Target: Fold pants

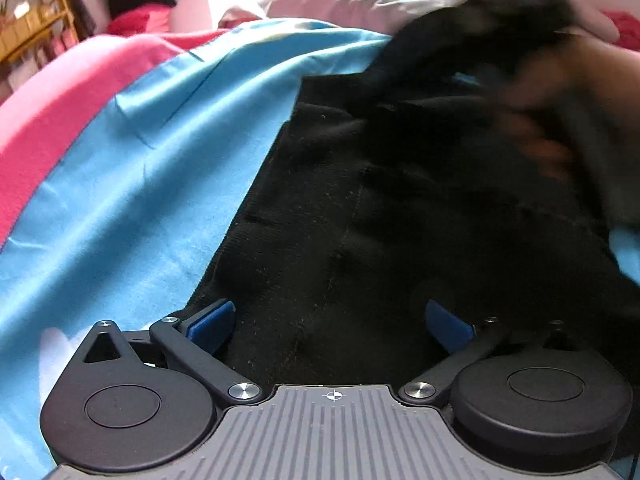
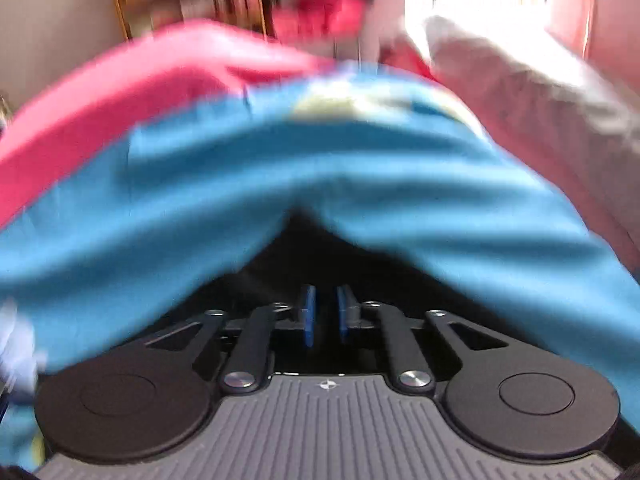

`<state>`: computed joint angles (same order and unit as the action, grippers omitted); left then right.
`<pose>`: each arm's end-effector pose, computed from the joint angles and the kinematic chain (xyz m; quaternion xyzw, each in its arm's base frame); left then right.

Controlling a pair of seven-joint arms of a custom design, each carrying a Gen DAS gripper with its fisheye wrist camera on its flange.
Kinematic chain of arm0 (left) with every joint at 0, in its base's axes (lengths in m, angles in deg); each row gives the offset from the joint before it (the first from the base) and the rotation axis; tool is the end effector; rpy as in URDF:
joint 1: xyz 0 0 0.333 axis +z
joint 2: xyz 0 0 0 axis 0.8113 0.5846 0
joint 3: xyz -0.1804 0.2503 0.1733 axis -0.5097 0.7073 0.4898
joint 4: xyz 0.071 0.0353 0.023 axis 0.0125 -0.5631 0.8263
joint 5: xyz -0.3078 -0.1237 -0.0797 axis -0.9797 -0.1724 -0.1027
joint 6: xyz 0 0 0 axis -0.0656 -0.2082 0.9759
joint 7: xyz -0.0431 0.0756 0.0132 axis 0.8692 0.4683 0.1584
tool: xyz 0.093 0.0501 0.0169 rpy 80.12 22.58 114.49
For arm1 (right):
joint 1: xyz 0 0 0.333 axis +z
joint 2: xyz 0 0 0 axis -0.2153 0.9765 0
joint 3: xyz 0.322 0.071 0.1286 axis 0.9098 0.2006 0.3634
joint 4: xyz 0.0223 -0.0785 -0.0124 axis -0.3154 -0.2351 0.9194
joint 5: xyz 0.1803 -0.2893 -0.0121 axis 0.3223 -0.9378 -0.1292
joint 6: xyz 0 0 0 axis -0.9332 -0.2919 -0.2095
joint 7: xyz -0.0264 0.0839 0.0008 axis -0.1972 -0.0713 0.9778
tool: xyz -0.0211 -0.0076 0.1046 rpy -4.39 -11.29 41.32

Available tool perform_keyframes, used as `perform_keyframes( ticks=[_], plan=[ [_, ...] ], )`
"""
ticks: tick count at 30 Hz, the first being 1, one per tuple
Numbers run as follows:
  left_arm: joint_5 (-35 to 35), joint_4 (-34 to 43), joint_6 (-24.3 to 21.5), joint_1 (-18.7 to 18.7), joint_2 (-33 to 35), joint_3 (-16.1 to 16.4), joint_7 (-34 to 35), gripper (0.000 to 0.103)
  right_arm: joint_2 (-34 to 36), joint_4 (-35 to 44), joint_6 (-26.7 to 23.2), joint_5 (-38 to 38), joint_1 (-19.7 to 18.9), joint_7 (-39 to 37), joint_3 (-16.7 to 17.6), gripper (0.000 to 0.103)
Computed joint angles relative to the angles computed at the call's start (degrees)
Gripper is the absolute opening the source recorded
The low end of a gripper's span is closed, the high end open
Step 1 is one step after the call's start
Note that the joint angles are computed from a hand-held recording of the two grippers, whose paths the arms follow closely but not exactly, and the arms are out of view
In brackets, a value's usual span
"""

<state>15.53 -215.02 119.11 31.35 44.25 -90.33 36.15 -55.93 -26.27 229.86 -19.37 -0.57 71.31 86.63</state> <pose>0.2962 -0.2682 0.4636 -0.7696 0.5693 -0.1493 0.2477 0.5687 0.1638 0.4599 -0.8794 0.2707 -0.0823 0.3829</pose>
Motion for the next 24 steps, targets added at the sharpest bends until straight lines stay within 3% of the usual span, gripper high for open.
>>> perform_keyframes(
  ticks=[3,6,8,9,11,12,13,14,16,17,18,19,20,22,24],
  plan=[
    [-0.58,-0.68,1.49,0.17,-0.57,0.66,0.04,0.103,1.43,1.53,4.90,2.70,1.65,-0.21,1.23,0.009],
    [-0.36,-0.49,1.18,0.23,-0.69,0.17,-0.06,0.103,0.80,3.85,0.00,-3.40,1.07,6.77,-0.32,0.016],
    [0.49,-1.19,1.69,0.53,-1.17,0.08,-0.79,0.103,-2.50,1.00,1.00,-1.23,-0.28,3.33,-0.38,0.028],
    [0.90,-1.36,1.72,0.62,-1.29,-0.11,-1.25,0.103,-4.51,-0.91,0.25,-1.48,-0.86,1.44,-0.82,0.029],
    [1.72,-1.23,1.47,0.72,-1.08,-0.60,-2.21,0.103,-5.91,-2.05,-6.90,-5.91,-3.03,2.36,-1.37,0.026],
    [1.98,-1.18,1.22,0.63,-1.03,-0.85,-2.67,0.103,-5.57,-2.57,-7.06,-8.52,-2.84,4.10,-1.30,0.026],
    [2.34,-1.06,1.05,0.61,-0.80,-0.99,-2.97,0.103,-4.45,-2.96,-4.04,-8.45,-0.64,5.36,-2.37,0.029],
    [2.48,-0.92,0.75,0.45,-0.67,-1.12,-3.12,0.103,-2.75,-1.82,-3.61,-5.42,-0.45,4.98,-2.19,0.026],
    [1.99,-0.86,0.59,0.03,-0.71,-0.82,-2.77,0.103,-0.29,0.50,-0.56,2.81,-0.86,2.14,-0.31,0.011],
    [1.79,-0.82,0.55,-0.11,-0.72,-0.73,-2.59,0.103,1.01,2.20,0.63,2.95,0.29,3.73,-0.87,0.011],
    [1.74,-0.81,0.56,-0.17,-0.72,-0.61,-2.35,0.103,2.16,4.45,-1.37,0.55,-0.34,9.29,-0.84,0.011],
    [1.75,-0.81,0.58,-0.21,-0.72,-0.57,-2.24,0.103,2.64,6.14,-3.83,-1.38,-0.71,14.87,-1.49,0.014],
    [1.83,-0.84,0.60,-0.21,-0.77,-0.59,-2.30,0.103,1.83,6.14,-4.31,-1.40,-1.26,16.70,-1.86,0.024],
    [2.20,-0.93,0.64,-0.14,-0.79,-0.70,-2.70,0.103,-2.07,2.20,-1.64,1.45,-2.81,11.91,-1.67,0.039],
    [2.57,-0.98,0.56,-0.07,-0.78,-0.80,-3.10,0.103,-6.70,-2.82,-1.90,1.56,-4.08,8.82,-2.93,0.039]
  ],
)
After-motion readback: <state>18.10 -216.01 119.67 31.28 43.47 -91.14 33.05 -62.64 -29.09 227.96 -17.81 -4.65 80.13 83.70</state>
